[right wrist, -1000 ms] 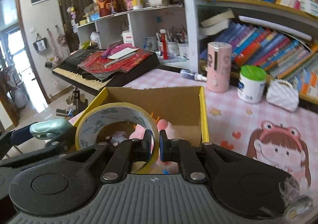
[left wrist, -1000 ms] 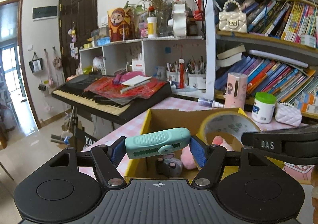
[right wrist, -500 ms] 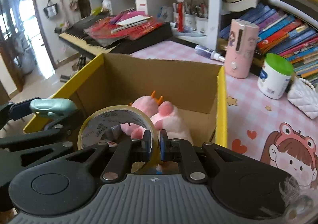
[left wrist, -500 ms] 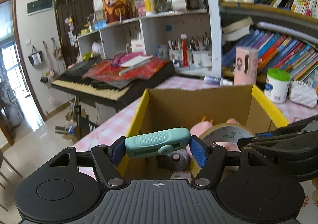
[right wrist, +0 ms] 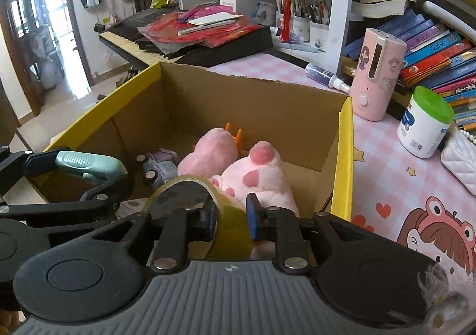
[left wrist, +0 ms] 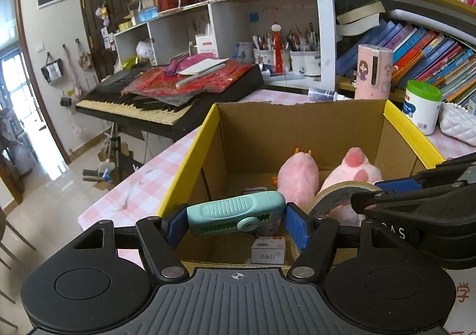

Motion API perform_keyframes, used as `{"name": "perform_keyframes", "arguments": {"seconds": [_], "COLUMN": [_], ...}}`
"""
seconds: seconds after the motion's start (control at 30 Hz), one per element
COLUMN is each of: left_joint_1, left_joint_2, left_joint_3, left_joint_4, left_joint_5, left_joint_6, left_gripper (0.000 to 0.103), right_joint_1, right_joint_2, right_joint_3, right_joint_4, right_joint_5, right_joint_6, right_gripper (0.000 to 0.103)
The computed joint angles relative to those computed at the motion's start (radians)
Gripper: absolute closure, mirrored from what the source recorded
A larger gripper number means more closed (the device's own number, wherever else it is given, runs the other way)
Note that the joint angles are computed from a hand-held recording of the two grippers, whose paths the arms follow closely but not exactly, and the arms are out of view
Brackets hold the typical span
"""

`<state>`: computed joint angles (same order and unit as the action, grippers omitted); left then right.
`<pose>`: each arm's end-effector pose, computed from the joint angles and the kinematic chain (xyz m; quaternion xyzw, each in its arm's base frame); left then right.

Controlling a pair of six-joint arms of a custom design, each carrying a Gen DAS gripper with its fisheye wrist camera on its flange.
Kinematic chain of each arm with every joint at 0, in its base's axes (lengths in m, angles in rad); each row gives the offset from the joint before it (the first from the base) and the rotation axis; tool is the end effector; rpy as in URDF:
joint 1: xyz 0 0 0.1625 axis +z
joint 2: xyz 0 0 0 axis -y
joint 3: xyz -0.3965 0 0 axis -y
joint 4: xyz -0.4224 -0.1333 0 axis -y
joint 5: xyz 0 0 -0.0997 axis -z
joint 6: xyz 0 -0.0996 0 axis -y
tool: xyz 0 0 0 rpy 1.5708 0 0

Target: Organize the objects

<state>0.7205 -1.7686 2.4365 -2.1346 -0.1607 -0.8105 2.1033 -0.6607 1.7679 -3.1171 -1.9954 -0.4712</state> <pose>-0.1111 -0.4058 0.2634 0.0488 0.7597 -0.4510 0.4658 0.3997 -0.4966 -0.0118 0.4187 -0.8585 0.2191 0.1990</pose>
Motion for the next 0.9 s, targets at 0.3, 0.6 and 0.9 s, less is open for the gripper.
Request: {"name": "perform_keyframes", "arguments": {"seconds": [0.3, 0.6, 0.9], "left_joint_1": [-0.024, -0.093, -0.168], "left_joint_2": [-0.043, -0.141, -0.259], "left_joint_3": [-0.006, 0.042, 0.069], "left_joint_4": [0.137, 0.194, 0.383], "left_joint_5": [-0.008, -0.009, -0.024], "left_joint_6": [-0.126, -0.181, -0.331], "left_gripper": [0.028, 0.015, 0.005], "right_joint_1": [0.0, 0.014, 0.06], "right_joint_2": [-0.006, -0.07, -0.129], "right_joint_3": [0.006, 0.073, 0.192], "right_joint_4": [-0.005, -0.032, -0.197], "right_joint_5": [0.005, -0.01, -0.101], "right_joint_6": [-0.001, 0.086, 0.142], "right_gripper": [0.082, 0.071, 0.054]}}
